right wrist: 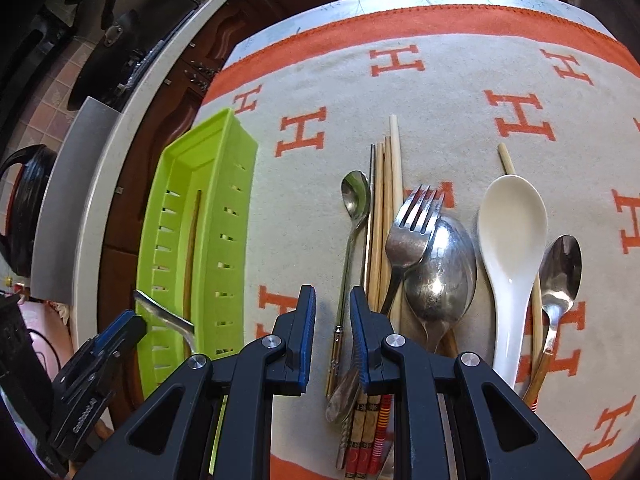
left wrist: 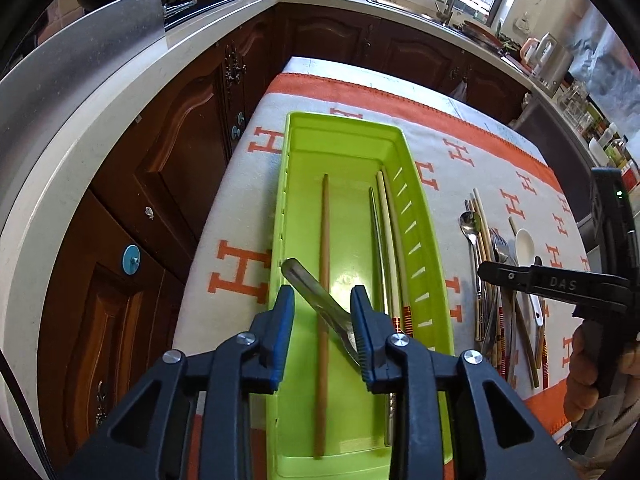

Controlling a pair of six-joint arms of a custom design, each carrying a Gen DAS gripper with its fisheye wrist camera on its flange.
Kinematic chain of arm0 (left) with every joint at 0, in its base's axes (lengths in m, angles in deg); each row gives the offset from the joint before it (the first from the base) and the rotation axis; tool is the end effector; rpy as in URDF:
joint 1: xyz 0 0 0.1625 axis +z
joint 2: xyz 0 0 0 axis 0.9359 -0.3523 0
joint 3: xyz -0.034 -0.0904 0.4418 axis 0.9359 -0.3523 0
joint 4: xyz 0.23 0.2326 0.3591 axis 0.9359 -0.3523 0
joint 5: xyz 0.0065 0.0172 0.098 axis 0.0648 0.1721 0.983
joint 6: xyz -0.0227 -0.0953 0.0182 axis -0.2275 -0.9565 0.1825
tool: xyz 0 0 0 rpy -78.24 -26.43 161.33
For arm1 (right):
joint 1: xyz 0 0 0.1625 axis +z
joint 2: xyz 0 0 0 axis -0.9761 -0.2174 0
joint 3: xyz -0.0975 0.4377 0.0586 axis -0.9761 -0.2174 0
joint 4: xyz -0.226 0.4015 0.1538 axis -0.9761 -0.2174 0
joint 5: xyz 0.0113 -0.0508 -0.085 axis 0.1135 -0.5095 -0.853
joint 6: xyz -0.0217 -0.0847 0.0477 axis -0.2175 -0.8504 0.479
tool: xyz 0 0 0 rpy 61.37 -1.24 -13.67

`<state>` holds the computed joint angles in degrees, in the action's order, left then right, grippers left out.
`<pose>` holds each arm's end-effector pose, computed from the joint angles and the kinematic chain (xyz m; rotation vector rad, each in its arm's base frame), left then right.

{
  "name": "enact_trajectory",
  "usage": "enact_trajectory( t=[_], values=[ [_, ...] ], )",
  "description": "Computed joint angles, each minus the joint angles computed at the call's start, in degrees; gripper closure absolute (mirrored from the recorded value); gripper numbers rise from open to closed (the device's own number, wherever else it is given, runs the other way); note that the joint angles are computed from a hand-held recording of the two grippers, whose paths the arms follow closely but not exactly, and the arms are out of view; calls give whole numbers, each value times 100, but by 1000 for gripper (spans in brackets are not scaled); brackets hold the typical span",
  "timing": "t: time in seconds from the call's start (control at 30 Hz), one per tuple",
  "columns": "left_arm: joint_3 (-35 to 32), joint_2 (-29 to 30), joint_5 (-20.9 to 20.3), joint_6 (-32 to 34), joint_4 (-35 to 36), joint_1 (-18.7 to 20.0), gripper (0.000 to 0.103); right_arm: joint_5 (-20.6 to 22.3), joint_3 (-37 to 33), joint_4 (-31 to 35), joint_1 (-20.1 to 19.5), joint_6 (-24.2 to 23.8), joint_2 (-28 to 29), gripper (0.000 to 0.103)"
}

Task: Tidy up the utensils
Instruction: 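Lower the metal rod into the green tray and open the left tool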

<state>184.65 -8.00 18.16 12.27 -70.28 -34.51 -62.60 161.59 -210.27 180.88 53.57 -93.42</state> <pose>-0.2634 -0.3978 0.1728 0.9966 2.5223 -0.2292 0.1480 -0.3163 0.2173 -0.7808 -2.4537 0.8361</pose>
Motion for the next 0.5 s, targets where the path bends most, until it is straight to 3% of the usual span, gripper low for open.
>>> enact_trajectory(
  t=[0.13, 0.27, 0.5],
  values=[
    [58, -69, 67, 84, -105, 5, 62, -129, -120, 123, -36, 111, 163, 85],
    [80, -98, 125, 146, -131, 0, 61, -319, -253, 265, 13, 214, 342, 85],
    [62, -168, 77, 120, -131, 127, 60, -186, -330, 406, -43, 284, 496, 85]
  ],
)
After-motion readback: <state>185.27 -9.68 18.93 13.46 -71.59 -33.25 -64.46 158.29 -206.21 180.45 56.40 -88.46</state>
